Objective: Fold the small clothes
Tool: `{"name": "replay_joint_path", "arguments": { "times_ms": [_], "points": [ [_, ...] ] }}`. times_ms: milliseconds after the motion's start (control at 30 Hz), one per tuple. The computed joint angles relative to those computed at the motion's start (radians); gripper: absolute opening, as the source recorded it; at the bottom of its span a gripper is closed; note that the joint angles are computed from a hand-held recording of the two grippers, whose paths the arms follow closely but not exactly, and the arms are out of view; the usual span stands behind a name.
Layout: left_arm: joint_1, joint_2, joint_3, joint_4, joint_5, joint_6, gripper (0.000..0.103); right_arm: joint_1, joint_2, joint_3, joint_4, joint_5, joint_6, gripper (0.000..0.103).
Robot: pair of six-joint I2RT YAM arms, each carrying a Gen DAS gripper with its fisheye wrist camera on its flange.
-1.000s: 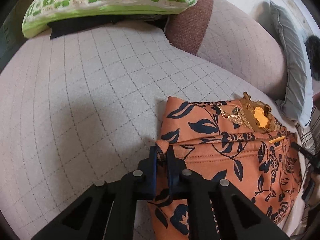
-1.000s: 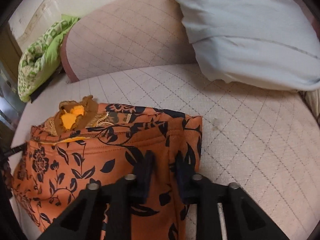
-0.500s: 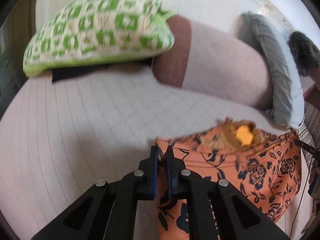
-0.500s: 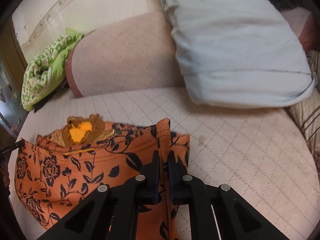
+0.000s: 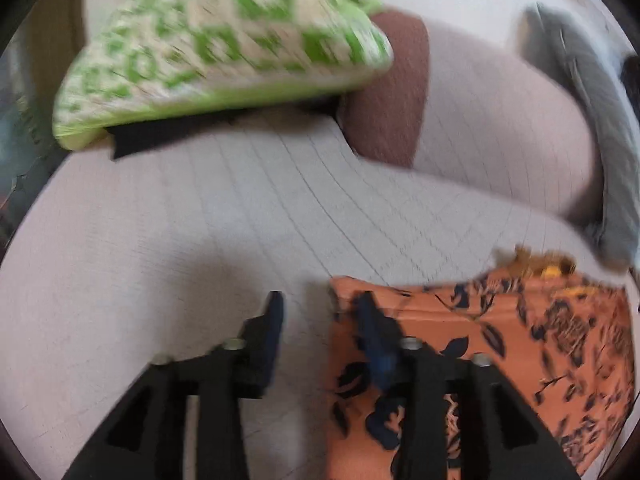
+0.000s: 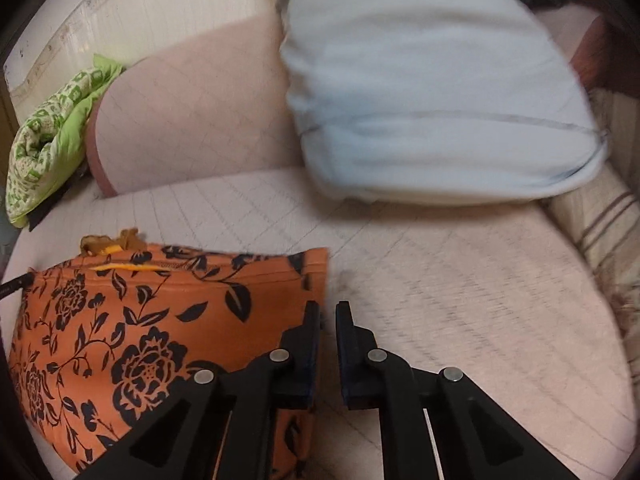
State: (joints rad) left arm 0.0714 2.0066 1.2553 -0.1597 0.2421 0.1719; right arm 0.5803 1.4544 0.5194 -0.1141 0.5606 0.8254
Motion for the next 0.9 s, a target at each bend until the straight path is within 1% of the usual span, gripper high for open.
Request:
{"name": "replay_joint_path", "arguments": {
  "times_ms": [67, 100, 167, 200, 233, 300, 333, 367, 400, 433, 467, 500, 533, 600, 633, 667, 700, 733, 767, 800, 833, 867, 900],
  "points": [
    [0.039, -0.084, -0.057, 0.027, 0.029, -0.004, 0.053, 0.069, -0.09, -0.003, -0.073, 0.048, 0.047, 0.009],
    [0.055, -0.121, -0.082, 0.031, 0.036, -0.003, 0.054, 0.105, -0.131, -0.005, -0.094, 0.054, 0.065, 0.009],
    [0.111, -0.208, -0.132, -0.003, 0.121, 0.014, 0.054, 0.186, -0.186, 0.004, -0.129, 0.037, 0.103, 0.009],
    [0.134, -0.251, -0.164, -0.026, 0.164, 0.026, 0.055, 0.225, -0.202, -0.001, -0.12, 0.029, 0.125, 0.009],
    [0.153, -0.299, -0.207, -0.056, 0.206, 0.048, 0.056, 0.266, -0.21, -0.009, -0.096, 0.013, 0.15, 0.01],
    [0.167, -0.369, -0.282, -0.109, 0.27, 0.12, 0.057, 0.328, -0.17, -0.04, 0.017, -0.059, 0.191, 0.01],
    [0.158, -0.418, -0.361, -0.085, 0.278, 0.133, 0.059, 0.337, -0.119, -0.054, 0.092, -0.119, 0.205, 0.01],
    [0.136, -0.433, -0.399, -0.067, 0.259, 0.139, 0.066, 0.336, -0.061, -0.056, 0.133, -0.155, 0.218, 0.012],
    [0.101, -0.444, -0.448, -0.037, 0.205, 0.15, 0.071, 0.322, 0.045, -0.029, 0.143, -0.182, 0.248, 0.012],
    [0.039, -0.416, -0.486, 0.002, 0.093, 0.15, 0.071, 0.272, 0.119, -0.031, 0.155, -0.266, 0.252, 0.013],
    [-0.001, -0.369, -0.489, 0.002, 0.015, 0.152, 0.071, 0.261, 0.142, -0.065, 0.226, -0.277, 0.291, 0.012],
    [-0.031, -0.287, -0.463, -0.023, -0.057, 0.146, 0.07, 0.277, 0.115, -0.117, 0.301, -0.246, 0.364, 0.012],
    [-0.018, -0.255, -0.457, -0.026, -0.039, 0.131, 0.07, 0.313, 0.038, -0.132, 0.249, -0.198, 0.433, 0.015],
    [0.051, -0.298, -0.482, -0.005, 0.055, 0.081, 0.071, 0.407, -0.064, -0.107, 0.066, -0.065, 0.512, 0.041],
    [0.103, -0.336, -0.491, -0.005, 0.117, 0.06, 0.071, 0.464, -0.114, -0.099, -0.022, -0.002, 0.568, 0.081],
    [0.132, -0.352, -0.492, -0.008, 0.154, 0.06, 0.072, 0.528, -0.167, -0.095, -0.115, 0.057, 0.645, 0.097],
    [0.174, -0.364, -0.486, -0.015, 0.206, 0.069, 0.077, 0.588, -0.217, -0.107, -0.177, 0.111, 0.706, 0.097],
    [0.193, -0.368, -0.482, -0.02, 0.222, 0.073, 0.08, 0.641, -0.276, -0.134, -0.222, 0.147, 0.746, 0.097],
    [0.205, -0.357, -0.473, -0.028, 0.228, 0.076, 0.081, 0.643, -0.302, -0.151, -0.232, 0.139, 0.753, 0.097],
    [0.213, -0.33, -0.454, -0.048, 0.236, 0.085, 0.081, 0.625, -0.359, -0.198, -0.22, 0.101, 0.751, 0.097],
    [0.22, -0.288, -0.423, -0.088, 0.252, 0.095, 0.081, 0.598, -0.42, -0.257, -0.178, 0.055, 0.734, 0.097],
    [0.233, -0.262, -0.403, -0.128, 0.275, 0.101, 0.081, 0.532, -0.47, -0.327, -0.089, -0.01, 0.683, 0.097],
    [0.247, -0.266, -0.422, -0.149, 0.302, 0.102, 0.081, 0.503, -0.473, -0.372, -0.008, -0.047, 0.666, 0.097]
  ]
}}
